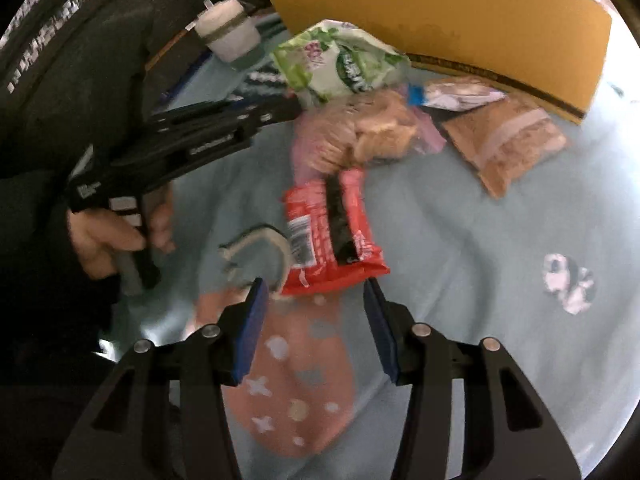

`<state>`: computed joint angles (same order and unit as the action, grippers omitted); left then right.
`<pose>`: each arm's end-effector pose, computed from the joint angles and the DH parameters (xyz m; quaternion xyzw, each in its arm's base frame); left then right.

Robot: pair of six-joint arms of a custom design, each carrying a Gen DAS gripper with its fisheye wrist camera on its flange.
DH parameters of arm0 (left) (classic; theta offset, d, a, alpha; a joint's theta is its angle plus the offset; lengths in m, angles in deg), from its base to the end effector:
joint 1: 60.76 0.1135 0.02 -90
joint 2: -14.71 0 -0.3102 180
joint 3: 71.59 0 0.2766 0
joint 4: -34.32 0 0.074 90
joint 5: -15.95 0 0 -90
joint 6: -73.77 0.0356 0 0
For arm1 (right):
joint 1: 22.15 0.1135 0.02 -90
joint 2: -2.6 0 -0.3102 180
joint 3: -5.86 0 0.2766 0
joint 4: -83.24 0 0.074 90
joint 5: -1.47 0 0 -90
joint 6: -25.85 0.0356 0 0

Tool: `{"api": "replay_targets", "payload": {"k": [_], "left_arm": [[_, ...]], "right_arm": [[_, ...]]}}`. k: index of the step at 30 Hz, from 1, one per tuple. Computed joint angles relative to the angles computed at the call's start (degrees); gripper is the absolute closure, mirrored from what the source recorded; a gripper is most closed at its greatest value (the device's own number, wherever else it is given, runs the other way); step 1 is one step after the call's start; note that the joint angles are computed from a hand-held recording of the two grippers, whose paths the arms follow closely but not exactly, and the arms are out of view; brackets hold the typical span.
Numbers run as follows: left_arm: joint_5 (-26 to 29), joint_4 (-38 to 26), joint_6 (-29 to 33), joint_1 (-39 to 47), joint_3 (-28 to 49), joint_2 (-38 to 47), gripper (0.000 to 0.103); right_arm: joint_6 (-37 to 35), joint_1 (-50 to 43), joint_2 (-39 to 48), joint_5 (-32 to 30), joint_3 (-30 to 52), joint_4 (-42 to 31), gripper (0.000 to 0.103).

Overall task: Organize snacks
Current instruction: 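Grasp the green-white snack bag with the left gripper while the right grasps the red-black pack, then carry the green-white bag and red-black pack over the yellow box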

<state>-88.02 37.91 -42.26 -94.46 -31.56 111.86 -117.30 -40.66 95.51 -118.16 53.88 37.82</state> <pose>0.2321 -0.1445 0.1017 0.0251 0.9432 -0.0545 0.3269 0.2248 -0.0567 0.1231 -0.2871 0.9231 0.2088 0.1476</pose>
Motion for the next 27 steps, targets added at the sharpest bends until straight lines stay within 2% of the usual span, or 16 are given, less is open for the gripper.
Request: {"api": "replay_targets", "payload": {"k": [2, 3, 4, 5, 8, 10, 13, 14, 15, 16, 17, 19, 22, 27], "left_arm": [[-0.33, -0.20, -1.36, 0.53, -0.42, -0.56, 0.081], [-0.72, -0.33, -0.83, 0.50, -0.19, -0.84, 0.069], [-1.23, -0.58, 0.18, 0.27, 0.47, -1.15, 0.041], [-1.19, -0.63, 1.02, 0.11, 1.13, -1.37, 0.032], [-0.65, -1.46, 4.49, -0.55, 4.70, -1.00, 0.028], [-1.95, -3.48, 6.69, -1.34, 8.24, 1.00, 0.019], [-3.43, -8.77, 10.81, -1.81, 15.72, 6.55, 0.019], [-3.72, -9.80, 11.85, -1.70, 17.64, 7.91, 0.019], [-2.56, -10.92, 12.80, -1.20, 19.51, 8.94, 0.029], [-0.98, -11.83, 13.65, -0.40, 20.58, 9.16, 0.083], [0.60, -13.08, 14.19, 0.31, 21.77, 9.50, 0.092], [4.47, -12.87, 13.36, 1.82, 21.48, 8.71, 0.093], [5.81, -11.72, 12.77, 2.25, 19.27, 7.55, 0.093], [6.46, -6.84, 4.14, 2.74, 11.24, 0.06, 0.093]], "right_arm": [[1.94, 1.57, -2.79, 1.46, -1.44, 4.17, 0.043], [2.44, 2.29, -3.49, 2.06, -1.69, 5.18, 0.036], [2.17, 2.54, -3.87, 2.01, -1.95, 5.25, 0.032], [-0.54, 0.80, -2.86, 2.10, -0.76, 3.69, 0.032], [2.54, 5.96, -3.45, 2.34, -1.90, 7.03, 0.032], [7.73, 12.03, -3.03, 5.15, -3.59, 12.92, 0.032], [10.63, 16.63, 0.12, 9.63, -4.78, 17.92, 0.032], [10.60, 17.01, -0.23, 9.54, -5.32, 19.00, 0.037], [10.89, 16.78, -0.40, 9.93, -5.25, 19.25, 0.042], [11.27, 15.78, -0.08, 9.38, -4.44, 18.30, 0.058], [11.50, 12.98, 1.99, 6.54, -1.54, 14.08, 0.059], [11.24, 9.81, 4.05, 4.79, 1.00, 10.66, 0.059], [11.01, 4.46, 6.67, 1.74, 4.68, 4.83, 0.059], [9.01, -3.51, 7.75, -5.44, 9.73, -5.01, 0.059]]}}
